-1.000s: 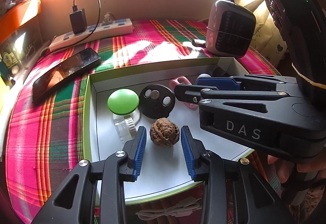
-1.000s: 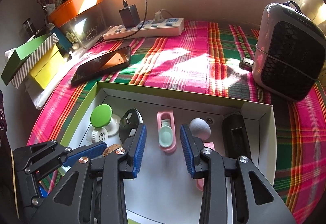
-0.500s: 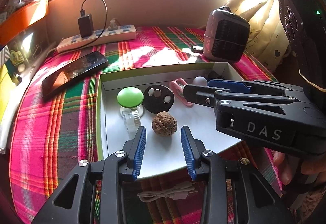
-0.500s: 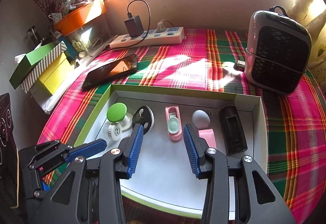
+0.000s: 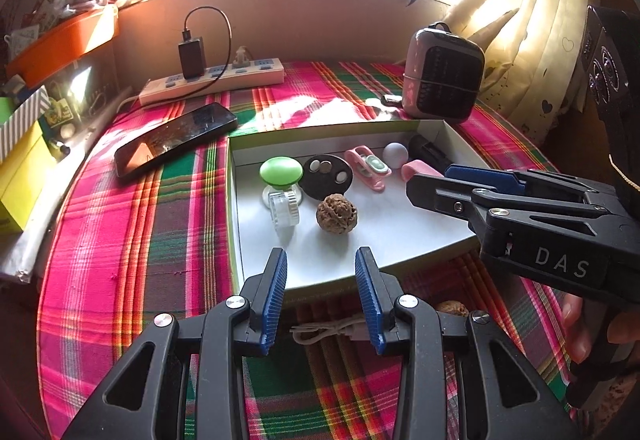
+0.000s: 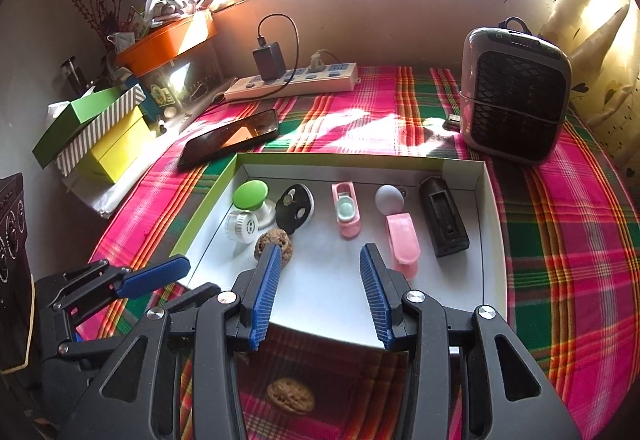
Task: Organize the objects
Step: 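Withdraw both open grippers from box toward the cable and second walnut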
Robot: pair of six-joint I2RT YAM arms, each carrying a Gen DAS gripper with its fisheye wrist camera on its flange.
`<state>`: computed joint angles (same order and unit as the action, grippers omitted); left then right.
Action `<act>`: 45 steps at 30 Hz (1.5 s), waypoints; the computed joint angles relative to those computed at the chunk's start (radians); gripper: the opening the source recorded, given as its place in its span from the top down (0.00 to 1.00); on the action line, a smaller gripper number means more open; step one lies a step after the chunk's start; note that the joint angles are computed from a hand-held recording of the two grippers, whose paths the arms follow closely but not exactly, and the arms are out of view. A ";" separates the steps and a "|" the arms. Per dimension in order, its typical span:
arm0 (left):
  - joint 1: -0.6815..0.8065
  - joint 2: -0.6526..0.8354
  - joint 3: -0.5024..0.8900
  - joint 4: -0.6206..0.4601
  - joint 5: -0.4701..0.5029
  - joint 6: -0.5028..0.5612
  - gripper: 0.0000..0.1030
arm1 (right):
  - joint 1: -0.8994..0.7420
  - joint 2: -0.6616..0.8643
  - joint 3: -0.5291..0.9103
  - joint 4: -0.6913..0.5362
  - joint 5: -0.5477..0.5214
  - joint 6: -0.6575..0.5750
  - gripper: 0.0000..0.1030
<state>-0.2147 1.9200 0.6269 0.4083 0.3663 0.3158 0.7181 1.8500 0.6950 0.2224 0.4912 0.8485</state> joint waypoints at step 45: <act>0.144 0.070 -0.001 -0.098 0.155 0.110 0.67 | 0.178 0.094 -0.048 0.025 0.040 0.176 0.58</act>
